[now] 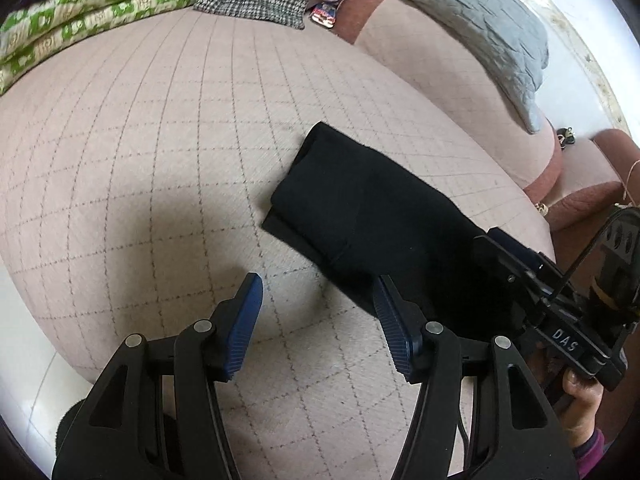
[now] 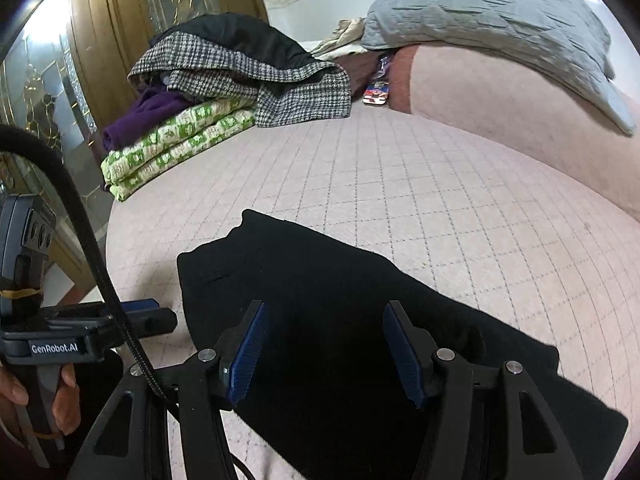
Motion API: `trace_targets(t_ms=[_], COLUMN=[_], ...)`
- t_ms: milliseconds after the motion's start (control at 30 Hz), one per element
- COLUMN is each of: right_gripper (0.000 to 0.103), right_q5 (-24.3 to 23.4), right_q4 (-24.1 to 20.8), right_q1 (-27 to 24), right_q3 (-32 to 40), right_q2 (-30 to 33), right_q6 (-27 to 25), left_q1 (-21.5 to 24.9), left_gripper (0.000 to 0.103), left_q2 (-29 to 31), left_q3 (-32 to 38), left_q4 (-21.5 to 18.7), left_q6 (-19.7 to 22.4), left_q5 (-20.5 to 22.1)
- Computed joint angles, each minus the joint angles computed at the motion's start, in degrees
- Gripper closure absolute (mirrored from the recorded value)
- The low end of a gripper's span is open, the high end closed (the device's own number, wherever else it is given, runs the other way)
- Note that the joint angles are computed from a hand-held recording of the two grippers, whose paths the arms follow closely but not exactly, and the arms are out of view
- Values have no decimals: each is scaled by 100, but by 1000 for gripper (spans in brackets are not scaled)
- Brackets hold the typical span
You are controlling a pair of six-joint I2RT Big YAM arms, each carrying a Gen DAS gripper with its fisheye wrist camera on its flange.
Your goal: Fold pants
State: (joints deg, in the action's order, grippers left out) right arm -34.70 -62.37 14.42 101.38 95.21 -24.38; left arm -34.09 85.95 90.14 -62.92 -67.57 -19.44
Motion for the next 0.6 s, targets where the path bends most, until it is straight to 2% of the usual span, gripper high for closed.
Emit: trace_targets(t_ms=[200,600], right_gripper=[42,42], right_q5=[-98,-255], right_q4=[181,137], right_q1=[-47,-42], right_q3=[-101,-3], right_q2=[-51,-13], right_q6=[231,364], left_q1=[11,96], left_gripper=[45,45], left_q2=[60,69], left_q3=[19,-25], left_q4=[-5,36], left_q6=[37,31], left_q5=[22,81])
